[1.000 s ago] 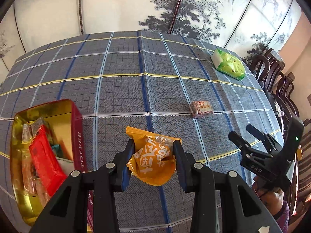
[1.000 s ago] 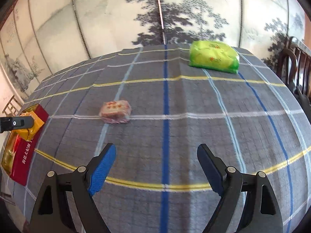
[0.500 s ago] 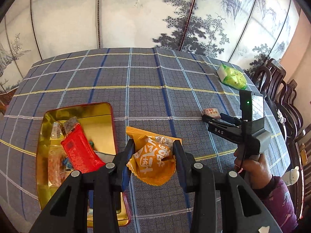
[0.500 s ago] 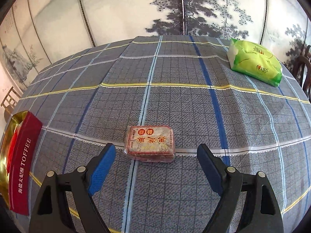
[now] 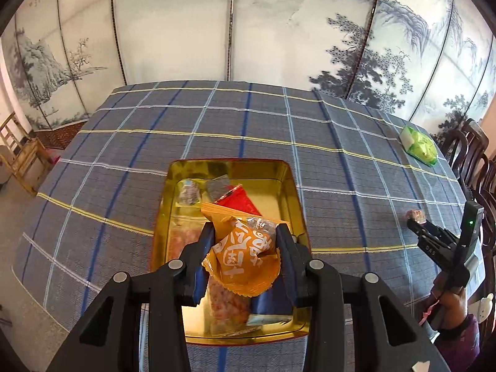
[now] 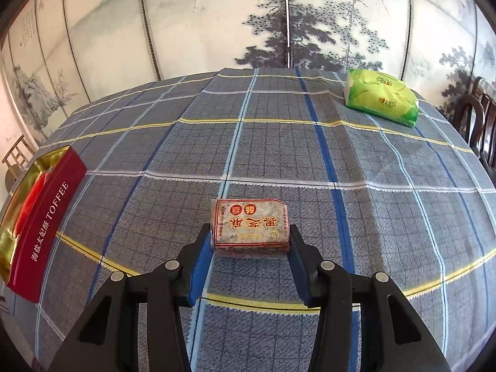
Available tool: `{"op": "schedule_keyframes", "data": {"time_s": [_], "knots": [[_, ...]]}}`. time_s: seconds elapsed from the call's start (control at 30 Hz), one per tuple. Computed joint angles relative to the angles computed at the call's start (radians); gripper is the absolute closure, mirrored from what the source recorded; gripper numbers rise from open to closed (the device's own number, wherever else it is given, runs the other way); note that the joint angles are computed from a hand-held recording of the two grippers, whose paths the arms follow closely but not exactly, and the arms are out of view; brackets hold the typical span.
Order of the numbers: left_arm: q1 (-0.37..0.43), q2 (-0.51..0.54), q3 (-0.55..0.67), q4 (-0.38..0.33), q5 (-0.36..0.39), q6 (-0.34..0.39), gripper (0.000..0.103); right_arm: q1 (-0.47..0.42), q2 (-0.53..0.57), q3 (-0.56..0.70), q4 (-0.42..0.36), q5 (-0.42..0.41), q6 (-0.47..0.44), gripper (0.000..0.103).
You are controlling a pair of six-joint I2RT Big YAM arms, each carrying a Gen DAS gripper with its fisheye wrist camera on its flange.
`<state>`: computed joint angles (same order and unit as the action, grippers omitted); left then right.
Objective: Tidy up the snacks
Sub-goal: 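Lower the orange bag into the gold tin and open the left gripper while the right holds the cake packet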
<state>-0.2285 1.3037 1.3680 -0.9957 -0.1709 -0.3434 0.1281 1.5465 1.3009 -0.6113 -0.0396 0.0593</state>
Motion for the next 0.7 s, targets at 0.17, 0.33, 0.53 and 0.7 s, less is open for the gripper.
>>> {"op": "schedule_keyframes", "data": {"time_s": [0.17,0.33,0.53,0.7], "knots": [[0.032,-0.043,-0.061,0.026,-0.006,0.034,0.068,0.0,-0.005,-0.007,0.012,0.035,0.017,0.056],[0.045,-0.041,-0.079,0.061,-0.004,0.065,0.068,0.014,-0.006,-0.008,0.02,0.082,0.004,0.056],[0.048,0.012,-0.056,0.108,-0.006,0.1,0.068,0.019,-0.004,-0.005,0.012,0.112,0.007,0.056],[0.052,0.061,-0.017,0.121,-0.003,0.105,0.068,0.025,0.004,0.006,-0.005,0.131,0.001,0.056]]}}
